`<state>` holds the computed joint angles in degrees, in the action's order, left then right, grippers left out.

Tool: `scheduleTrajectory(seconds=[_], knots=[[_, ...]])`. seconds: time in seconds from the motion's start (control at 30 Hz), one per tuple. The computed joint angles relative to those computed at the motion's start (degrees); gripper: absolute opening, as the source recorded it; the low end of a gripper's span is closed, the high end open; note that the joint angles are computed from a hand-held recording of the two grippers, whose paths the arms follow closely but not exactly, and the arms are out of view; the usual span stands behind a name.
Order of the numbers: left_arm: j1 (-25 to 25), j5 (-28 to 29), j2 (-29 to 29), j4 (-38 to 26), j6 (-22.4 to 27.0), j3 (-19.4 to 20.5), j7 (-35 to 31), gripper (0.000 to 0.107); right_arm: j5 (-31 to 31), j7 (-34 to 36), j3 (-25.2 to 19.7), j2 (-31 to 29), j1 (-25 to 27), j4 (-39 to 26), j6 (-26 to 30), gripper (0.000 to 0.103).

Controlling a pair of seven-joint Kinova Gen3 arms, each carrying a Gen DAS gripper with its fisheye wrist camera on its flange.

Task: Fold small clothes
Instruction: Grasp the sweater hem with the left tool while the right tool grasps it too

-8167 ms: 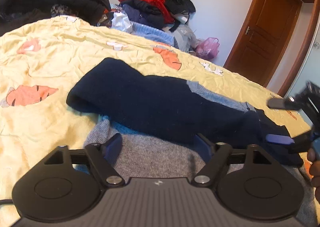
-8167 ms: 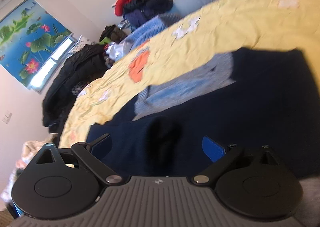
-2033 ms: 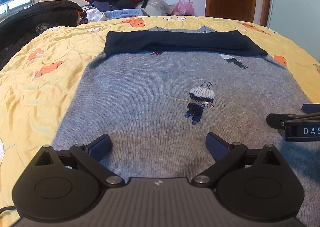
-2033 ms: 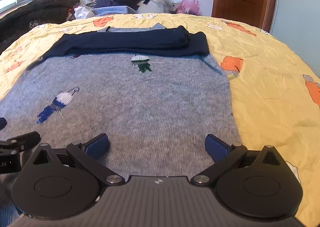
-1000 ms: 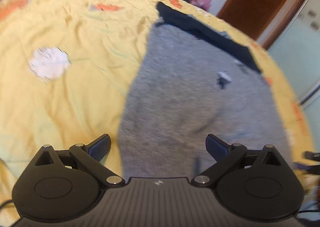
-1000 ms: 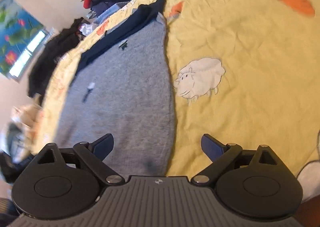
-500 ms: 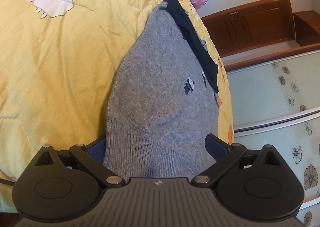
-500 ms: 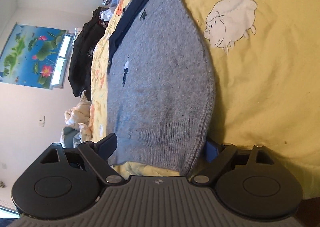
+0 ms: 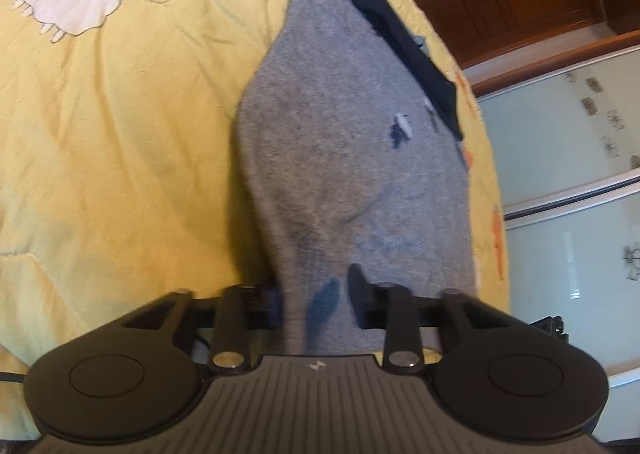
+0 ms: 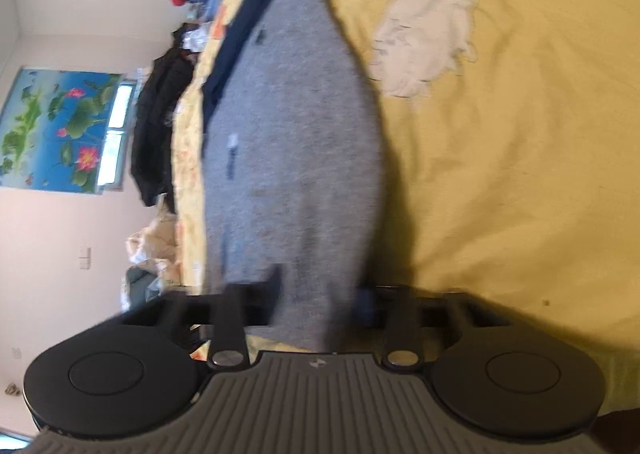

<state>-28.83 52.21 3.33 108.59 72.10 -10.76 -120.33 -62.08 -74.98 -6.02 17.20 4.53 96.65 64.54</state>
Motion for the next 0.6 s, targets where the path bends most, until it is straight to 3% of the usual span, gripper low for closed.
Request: scheduleTrajectory(seconds=[0.03,0.07,0.23,0.4,0.6], knots=[[0.39,-1.37,-0.02,-0.63,-0.4,0.25,0.95,0.009,0.33,0.05,0.49,0.09,-0.44,0.41,-0.23,0.013],[1.27,-2.75,-0.21,-0.96,-1.37,0.23,1.52,0.006,-0.27,0.83,-0.04,0.03,0.18,1.09,-0.58,0.013],[2.62,-5.13,-1.79,-2.61,-3.25,1.05,2.44,0.005,-2.0,3.9,-0.01,-1.23,0.37,2.09,-1.33,0.014],[1.62,2.84,-1.52,-6.64,-1.63,-0.17,-1.35,0.005,-8.84,8.5,-0.19,-0.82,1.4,-0.11,-1.38,0.014],[1.03,11.89,4.4,-16.54,-3.59,2.18,-2.67,0.005,-14.29,11.63,-1.82,4.84,1.92,-10.84,-2.43,0.014]])
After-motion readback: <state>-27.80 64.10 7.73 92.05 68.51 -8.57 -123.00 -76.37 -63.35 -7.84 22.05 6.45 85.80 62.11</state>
